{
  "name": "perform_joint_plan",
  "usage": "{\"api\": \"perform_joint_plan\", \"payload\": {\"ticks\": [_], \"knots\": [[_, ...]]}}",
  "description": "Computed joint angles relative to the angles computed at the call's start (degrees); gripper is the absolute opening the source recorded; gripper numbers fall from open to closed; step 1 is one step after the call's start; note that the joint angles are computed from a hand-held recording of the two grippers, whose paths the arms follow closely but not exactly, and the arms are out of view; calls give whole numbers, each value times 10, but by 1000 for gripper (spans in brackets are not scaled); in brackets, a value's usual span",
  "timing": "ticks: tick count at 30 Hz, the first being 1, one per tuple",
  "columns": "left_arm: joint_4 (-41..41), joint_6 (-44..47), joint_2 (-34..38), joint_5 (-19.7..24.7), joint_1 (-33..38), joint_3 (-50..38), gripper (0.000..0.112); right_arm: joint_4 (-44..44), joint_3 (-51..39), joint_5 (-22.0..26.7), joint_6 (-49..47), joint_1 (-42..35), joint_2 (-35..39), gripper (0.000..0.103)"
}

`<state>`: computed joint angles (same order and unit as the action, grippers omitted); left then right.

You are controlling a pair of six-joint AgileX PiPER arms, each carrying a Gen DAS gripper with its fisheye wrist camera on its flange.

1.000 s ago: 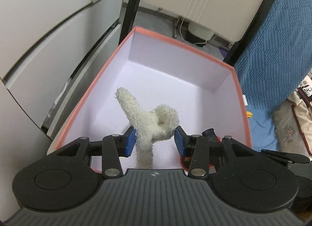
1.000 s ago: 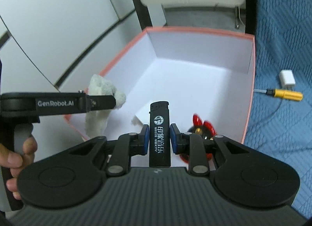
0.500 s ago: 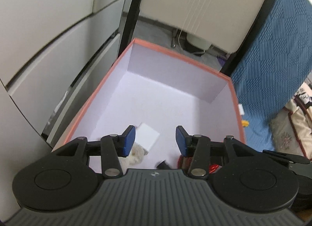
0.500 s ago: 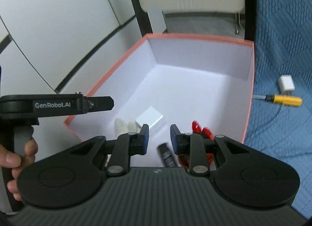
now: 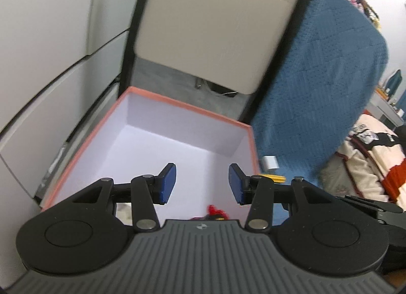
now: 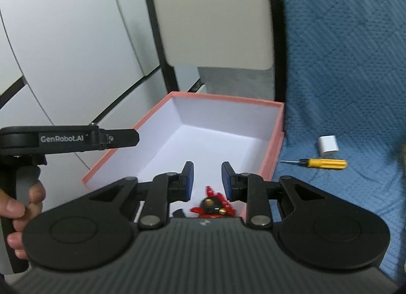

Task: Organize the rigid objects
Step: 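Open both tools to drop the USB stick and plush toy into the box, then withdraw both tools from the box back toward the chair seat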

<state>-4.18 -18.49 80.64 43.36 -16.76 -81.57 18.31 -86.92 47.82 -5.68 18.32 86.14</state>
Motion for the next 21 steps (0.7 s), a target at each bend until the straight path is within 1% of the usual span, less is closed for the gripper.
{"api": "perform_joint_plan", "payload": {"ticks": [3, 9, 16, 18, 21], "knots": [[12, -24, 1, -4, -31, -7, 52, 12, 16, 0, -19, -26, -20, 29], [89, -107, 12, -9, -114, -25, 52, 34, 45, 6, -63, -80, -56, 29], [147, -182, 33, -19, -194, -26, 52, 52, 86, 1, -111, -143, -94, 29], [150, -188, 41, -29, -209, -22, 52, 60, 101, 0, -127, -162, -103, 29], [158, -194, 60, -30, -229, -30, 52, 80, 123, 0, -152, -193, -111, 29]]}}
